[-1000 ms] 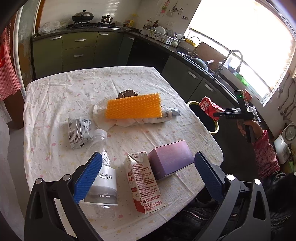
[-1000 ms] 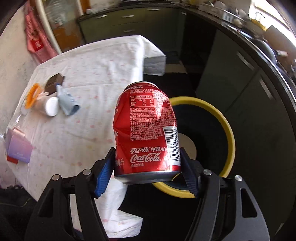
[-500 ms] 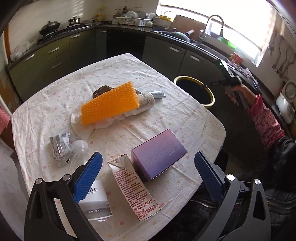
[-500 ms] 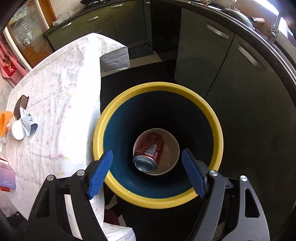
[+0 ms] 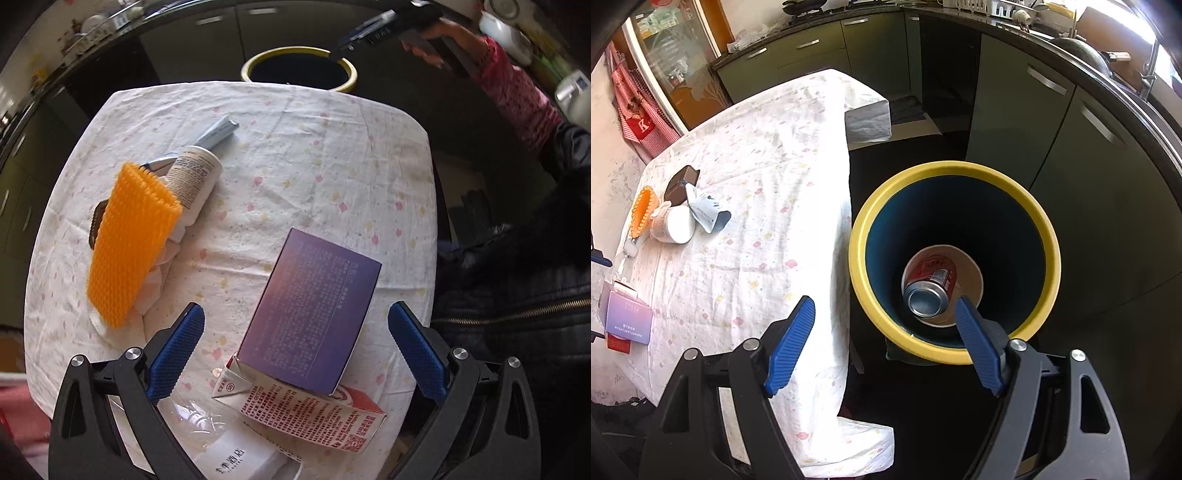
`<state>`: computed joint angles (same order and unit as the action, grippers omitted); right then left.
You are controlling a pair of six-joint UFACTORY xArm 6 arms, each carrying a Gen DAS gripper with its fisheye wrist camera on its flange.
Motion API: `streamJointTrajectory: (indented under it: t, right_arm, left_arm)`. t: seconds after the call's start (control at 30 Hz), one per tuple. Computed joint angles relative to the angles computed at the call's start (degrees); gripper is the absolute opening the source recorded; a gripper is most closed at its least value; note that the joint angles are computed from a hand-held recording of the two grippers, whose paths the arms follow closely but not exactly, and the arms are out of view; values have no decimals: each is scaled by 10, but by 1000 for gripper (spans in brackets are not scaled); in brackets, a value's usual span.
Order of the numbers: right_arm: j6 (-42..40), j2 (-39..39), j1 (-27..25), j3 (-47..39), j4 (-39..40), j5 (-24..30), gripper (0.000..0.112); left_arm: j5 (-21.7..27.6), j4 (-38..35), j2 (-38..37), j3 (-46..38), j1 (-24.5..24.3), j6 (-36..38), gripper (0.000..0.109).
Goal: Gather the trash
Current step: 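Reach the left tool to the purple box and grasp it, then carry the purple box with the left tool over the bin and release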
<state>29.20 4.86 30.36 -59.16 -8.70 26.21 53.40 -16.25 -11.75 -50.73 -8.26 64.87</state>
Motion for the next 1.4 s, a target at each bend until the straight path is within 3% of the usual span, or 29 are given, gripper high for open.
streamJointTrajectory:
  t: [0.17,0.23,0.37,0.43,0.6,0.9,1.13,1.4]
  right_arm:
    - [0,0,8,3,8,-3,74]
    - [-3,2,10,2,14,-2,74]
    - [-11,8,11,-6,22,1,74]
    - [-12,9,11,-7,23,-2,74]
    - [-20,10,14,-6,31,-7,74]
    - [-16,-21,8,34,38,-35,74]
    - [42,-97,-20,124,13,-73,74]
    - [76,-191,-68,254,28,-117,74]
  left_arm:
    - [-3,28,4,4,-22,29,97]
    - [-5,38,3,9,-28,38,84]
    - [-7,62,10,9,-36,33,69]
    - [-3,68,16,7,-37,28,55]
    - [8,39,24,1,-31,28,54]
    - [-12,20,27,-42,-50,-43,53]
    - [11,-8,127,-209,-111,-132,54]
    - [86,-16,408,-562,-205,-225,54]
